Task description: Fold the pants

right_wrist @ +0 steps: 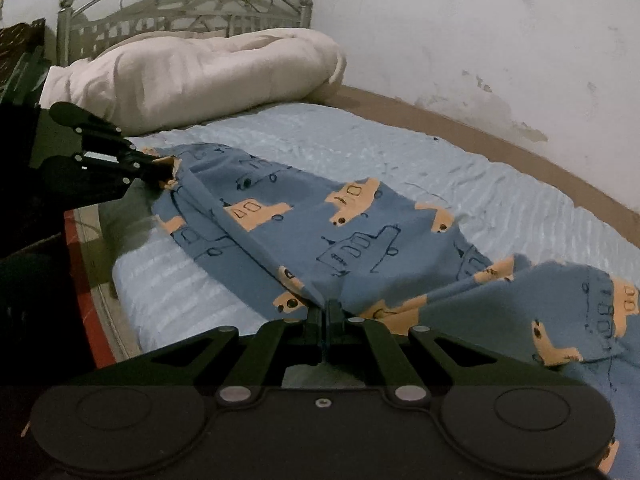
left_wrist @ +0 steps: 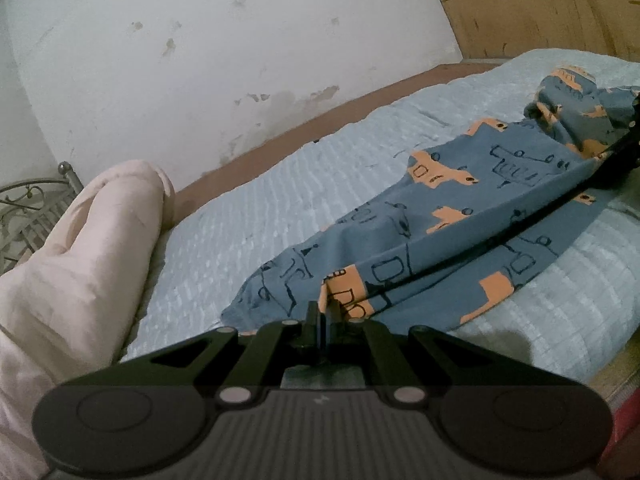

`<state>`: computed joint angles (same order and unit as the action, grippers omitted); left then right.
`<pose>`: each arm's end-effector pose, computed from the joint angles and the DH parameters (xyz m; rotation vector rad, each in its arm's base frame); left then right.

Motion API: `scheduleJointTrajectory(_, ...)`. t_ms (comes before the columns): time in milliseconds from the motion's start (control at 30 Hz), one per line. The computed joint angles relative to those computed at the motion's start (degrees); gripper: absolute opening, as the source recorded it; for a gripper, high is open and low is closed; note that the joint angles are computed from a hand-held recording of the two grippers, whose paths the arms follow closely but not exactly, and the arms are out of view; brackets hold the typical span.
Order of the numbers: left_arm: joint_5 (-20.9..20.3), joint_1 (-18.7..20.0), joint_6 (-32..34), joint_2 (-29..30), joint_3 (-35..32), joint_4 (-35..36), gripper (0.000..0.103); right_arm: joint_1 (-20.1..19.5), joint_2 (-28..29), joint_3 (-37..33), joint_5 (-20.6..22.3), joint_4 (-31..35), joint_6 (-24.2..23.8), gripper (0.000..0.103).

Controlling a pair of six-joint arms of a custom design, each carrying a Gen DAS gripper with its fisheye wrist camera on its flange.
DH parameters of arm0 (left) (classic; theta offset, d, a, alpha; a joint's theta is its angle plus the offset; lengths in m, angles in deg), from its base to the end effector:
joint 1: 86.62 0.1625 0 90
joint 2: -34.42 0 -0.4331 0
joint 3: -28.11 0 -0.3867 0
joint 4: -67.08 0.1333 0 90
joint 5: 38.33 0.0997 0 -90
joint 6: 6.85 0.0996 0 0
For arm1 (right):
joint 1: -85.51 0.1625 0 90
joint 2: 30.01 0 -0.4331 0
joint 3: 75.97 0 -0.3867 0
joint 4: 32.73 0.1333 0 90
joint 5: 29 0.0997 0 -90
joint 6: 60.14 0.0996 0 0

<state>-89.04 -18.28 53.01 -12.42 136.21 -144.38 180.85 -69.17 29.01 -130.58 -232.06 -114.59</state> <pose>-0.0384 -0.6288 0.1876 1.0089 1.8150 -0.8764 0.1718 -0.6204 0.0811 1.1727 -2.2453 0.8120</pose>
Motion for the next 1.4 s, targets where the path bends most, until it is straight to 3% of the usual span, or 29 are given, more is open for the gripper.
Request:
scheduleJointTrajectory(167, 1.0, 0.4, -0.4, 0.3, -0.9, 3.1, 0.001, 0.4, -0.5, 0.6, -1.0, 0.4, -1.3, 0.0)
scheduleJointTrajectory(333, 1.6, 0.2, -4.3, -0.4, -0.2, 4.6, 0.005, -0.1, 0.4, 0.5, -1.5, -0.1, 0.8, 0.002)
scheduleJointTrajectory(433, 2.3, 0.1, -6.7, -0.9, 0.2, 4.3, 0.027, -0.5, 0.3, 1.0, -0.5, -1.0, 2.0, 0.007)
scheduleJointTrajectory(467, 3.0, 0.0, -7.9, -0.9, 0.2, 3.7, 0.041, -0.7, 0.2, 1.2, -0.1, -1.1, 2.4, 0.012)
scheduleJointTrajectory(533, 2.6, -0.1, -12.1, -2.3, 0.9, 5.2, 0.054, -0.8, 0.3, 1.5, 0.4, -1.7, 3.1, 0.03)
scheduleJointTrajectory(600, 2.3, -0.4, -16.0, -3.6, 1.7, 6.6, 0.074, -0.9, 0.1, 2.1, 1.0, -2.5, 3.6, 0.044)
scheduleJointTrajectory(700, 3.0, -0.8, -20.1, -4.4, 2.8, 5.6, 0.09, -1.2, -0.5, 3.6, 2.0, -4.2, 4.8, 0.066)
scheduleJointTrajectory(733, 3.3, -0.9, -22.2, -4.8, 3.1, 6.0, 0.09, -1.3, -0.6, 4.1, 2.3, -4.8, 5.2, 0.075)
scheduleJointTrajectory(900, 5.9, -1.4, -30.3, -6.0, 3.3, 7.1, 0.099, -2.2, -2.0, 6.9, 3.0, -8.4, 6.7, 0.098)
scheduleJointTrajectory(1000, 5.4, -1.3, -34.5, -6.0, 2.3, 8.2, 0.099, -2.9, -2.4, 8.0, 2.9, -11.7, 7.8, 0.102)
scheduleJointTrajectory(1033, 6.4, -1.3, -36.0, -5.6, 1.4, 9.0, 0.096, -3.2, -2.4, 8.2, 2.7, -12.8, 8.3, 0.102)
scheduleJointTrajectory(1100, 9.2, -1.4, -39.5, -4.2, -1.0, 11.0, 0.074, -3.5, -2.3, 8.1, 1.7, -14.1, 9.2, 0.102)
scheduleJointTrajectory(1200, 10.7, -0.7, -42.4, -2.4, -4.3, 13.8, 0.062, -4.4, -2.8, 8.3, 1.0, -15.7, 11.3, 0.102)
scheduleJointTrajectory(1333, 14.5, -1.2, -42.3, -0.6, -5.6, 13.8, 0.066, -5.9, -3.8, 9.4, 0.0, -19.2, 11.8, 0.102)
scheduleJointTrajectory(1400, 17.2, -2.0, -41.9, 0.1, -5.4, 12.4, 0.086, -6.9, -4.7, 10.0, -0.4, -20.7, 12.0, 0.102)
